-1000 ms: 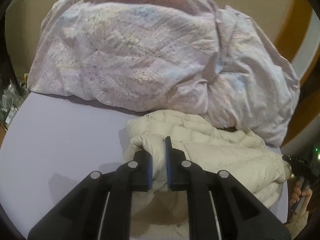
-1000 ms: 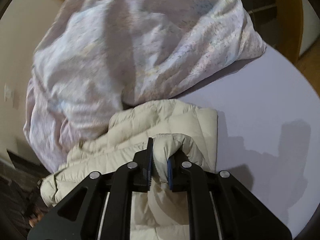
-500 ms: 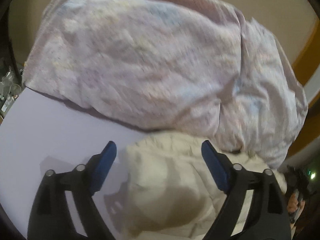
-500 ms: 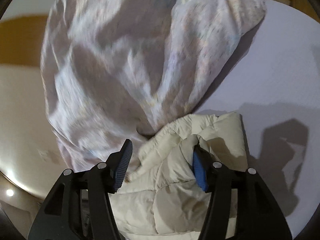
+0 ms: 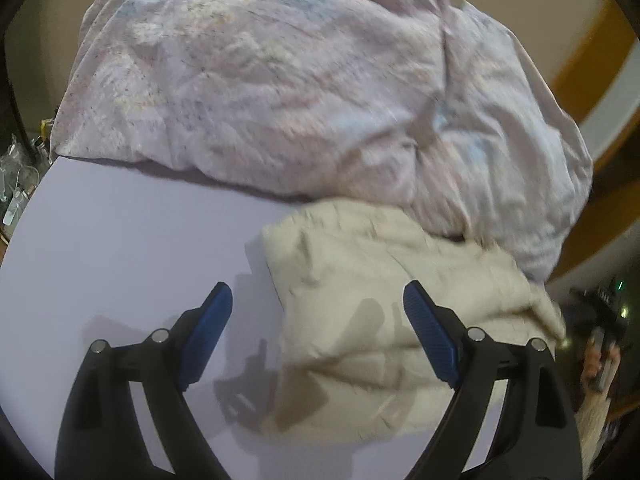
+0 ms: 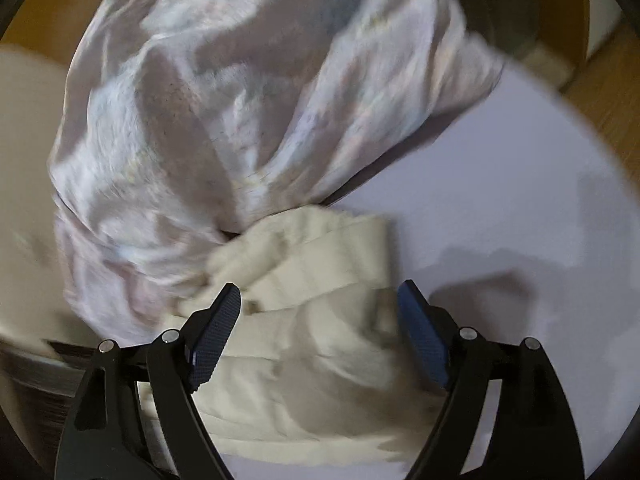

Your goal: Fold large clothes

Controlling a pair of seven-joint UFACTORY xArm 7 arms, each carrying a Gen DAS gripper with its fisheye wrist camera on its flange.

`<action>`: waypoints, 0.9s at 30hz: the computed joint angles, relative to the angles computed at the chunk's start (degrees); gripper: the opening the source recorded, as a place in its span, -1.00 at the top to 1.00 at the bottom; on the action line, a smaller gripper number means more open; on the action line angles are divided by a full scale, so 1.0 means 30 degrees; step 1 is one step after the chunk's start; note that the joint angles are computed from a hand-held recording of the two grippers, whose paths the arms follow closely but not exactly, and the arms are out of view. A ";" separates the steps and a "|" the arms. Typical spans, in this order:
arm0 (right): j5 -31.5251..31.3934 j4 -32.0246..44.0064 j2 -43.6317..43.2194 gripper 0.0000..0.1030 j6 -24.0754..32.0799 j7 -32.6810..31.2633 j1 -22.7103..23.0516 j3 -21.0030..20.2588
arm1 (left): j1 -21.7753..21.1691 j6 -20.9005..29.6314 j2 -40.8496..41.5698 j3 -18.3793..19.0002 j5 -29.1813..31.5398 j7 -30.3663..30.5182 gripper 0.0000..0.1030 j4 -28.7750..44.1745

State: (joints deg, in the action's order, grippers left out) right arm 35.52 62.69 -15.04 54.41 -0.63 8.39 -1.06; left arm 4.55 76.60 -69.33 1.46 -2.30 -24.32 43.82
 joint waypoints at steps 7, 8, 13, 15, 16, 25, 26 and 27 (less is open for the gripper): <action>-0.1641 -0.0431 -0.2233 -0.62 0.2262 -0.1929 0.0570 -0.0001 | -0.1164 0.1750 -0.0781 -0.1228 -0.1362 -0.0858 -0.69 0.0207; -0.1683 -0.0544 -0.2402 -0.62 0.2605 -0.2152 0.0717 0.0025 | -0.1332 0.1963 -0.0867 -0.1449 -0.1544 -0.1051 -0.69 0.0179; -0.2579 -0.1221 -0.3485 -0.62 0.4627 -0.2924 0.1241 0.0350 | -0.2081 0.2755 -0.0948 -0.2294 -0.2242 -0.2042 -0.69 0.0139; -0.2825 -0.1418 -0.3648 -0.62 0.5135 -0.3119 0.1479 0.0579 | -0.2363 0.2855 -0.0708 -0.2658 -0.2297 -0.2261 -0.69 0.0185; -0.2926 -0.1480 -0.3668 -0.62 0.5259 -0.3201 0.1591 0.0704 | -0.2514 0.2896 -0.0616 -0.2848 -0.2315 -0.2358 -0.69 0.0196; -0.3185 -0.1498 -0.2701 -0.62 0.5436 -0.3554 0.2896 0.1955 | -0.3805 0.1819 0.1227 -0.4538 -0.2253 -0.3350 -0.69 -0.0316; -0.3163 -0.1451 -0.2481 -0.62 0.5355 -0.3551 0.3052 0.2097 | -0.3885 0.1583 0.1451 -0.4707 -0.2120 -0.3480 -0.69 -0.0404; -0.3192 -0.1450 -0.2392 -0.61 0.5295 -0.3545 0.3158 0.2188 | -0.3967 0.1296 0.1653 -0.4835 -0.2011 -0.3626 -0.69 -0.0512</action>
State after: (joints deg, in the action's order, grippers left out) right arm 25.95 58.33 -22.22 70.29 -11.27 17.86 5.51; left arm -7.36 80.49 -64.37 -13.05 -8.34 -35.20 42.29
